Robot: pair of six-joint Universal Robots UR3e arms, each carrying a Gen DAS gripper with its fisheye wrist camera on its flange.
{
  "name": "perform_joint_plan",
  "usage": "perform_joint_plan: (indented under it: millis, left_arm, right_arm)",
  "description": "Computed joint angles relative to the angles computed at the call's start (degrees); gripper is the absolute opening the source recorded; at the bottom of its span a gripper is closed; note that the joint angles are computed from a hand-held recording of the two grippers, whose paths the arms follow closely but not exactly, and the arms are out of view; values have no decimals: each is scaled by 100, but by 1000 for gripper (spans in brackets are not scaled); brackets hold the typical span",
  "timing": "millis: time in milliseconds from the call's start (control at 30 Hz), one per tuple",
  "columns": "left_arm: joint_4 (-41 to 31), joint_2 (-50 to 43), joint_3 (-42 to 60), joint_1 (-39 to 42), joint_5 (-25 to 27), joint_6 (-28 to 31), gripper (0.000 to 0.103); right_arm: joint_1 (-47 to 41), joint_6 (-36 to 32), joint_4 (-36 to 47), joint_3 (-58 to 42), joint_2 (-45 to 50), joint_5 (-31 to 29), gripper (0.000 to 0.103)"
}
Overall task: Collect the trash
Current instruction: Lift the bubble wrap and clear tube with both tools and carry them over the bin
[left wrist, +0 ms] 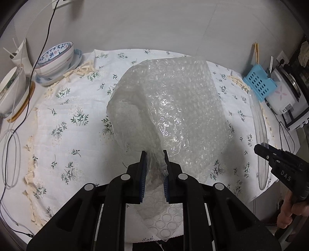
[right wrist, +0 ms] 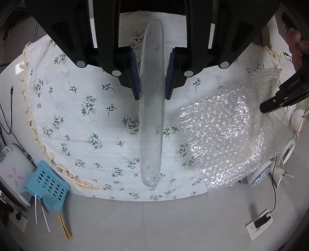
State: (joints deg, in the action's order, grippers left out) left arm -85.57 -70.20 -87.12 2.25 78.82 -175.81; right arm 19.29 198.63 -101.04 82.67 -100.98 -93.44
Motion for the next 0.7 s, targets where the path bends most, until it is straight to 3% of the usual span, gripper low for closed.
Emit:
perform_joint_plan:
  millis: [700]
  left_arm:
    - [-291, 809, -432, -774, 356, -718, 14]
  right_arm:
    - [157, -137, 500, 246, -939, 1, 25]
